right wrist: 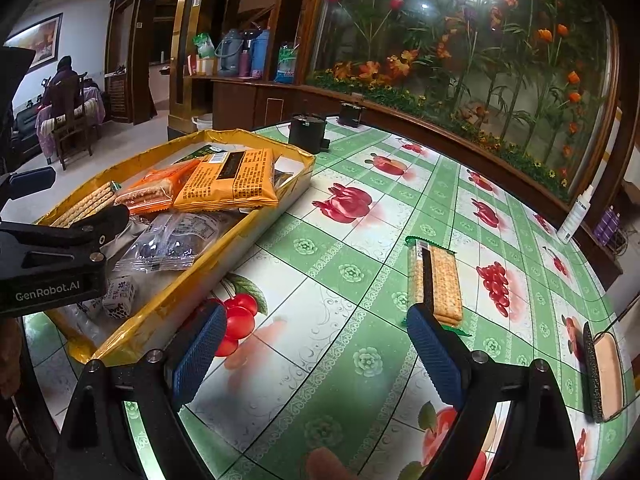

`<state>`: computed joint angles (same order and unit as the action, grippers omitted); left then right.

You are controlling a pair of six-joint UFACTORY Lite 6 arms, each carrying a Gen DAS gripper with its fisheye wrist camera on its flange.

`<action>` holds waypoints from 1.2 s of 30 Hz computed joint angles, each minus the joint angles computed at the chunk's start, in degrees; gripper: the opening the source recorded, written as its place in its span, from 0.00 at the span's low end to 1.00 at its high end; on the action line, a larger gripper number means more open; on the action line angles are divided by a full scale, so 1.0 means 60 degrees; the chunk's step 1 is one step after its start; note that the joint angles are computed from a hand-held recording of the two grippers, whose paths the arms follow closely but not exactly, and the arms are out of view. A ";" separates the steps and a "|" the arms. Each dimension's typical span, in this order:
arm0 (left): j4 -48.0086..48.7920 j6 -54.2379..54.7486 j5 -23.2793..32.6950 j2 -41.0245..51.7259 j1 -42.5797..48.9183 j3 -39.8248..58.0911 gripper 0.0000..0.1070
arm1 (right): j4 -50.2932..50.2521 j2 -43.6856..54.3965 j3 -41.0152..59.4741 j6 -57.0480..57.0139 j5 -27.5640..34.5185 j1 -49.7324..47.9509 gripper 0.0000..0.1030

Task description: Organize snacks

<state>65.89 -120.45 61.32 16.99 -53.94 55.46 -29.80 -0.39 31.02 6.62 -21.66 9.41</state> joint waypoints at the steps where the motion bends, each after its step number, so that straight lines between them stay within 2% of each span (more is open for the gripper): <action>1: -0.0026 0.0023 0.0023 0.0019 0.0002 0.0022 0.96 | 0.0010 -0.0005 -0.0002 -0.0010 0.0002 0.0002 0.91; 36: -0.0140 0.0209 0.0667 0.0016 -0.0209 0.0050 0.96 | -0.0307 0.0217 0.0035 0.0156 -0.0164 -0.0310 0.91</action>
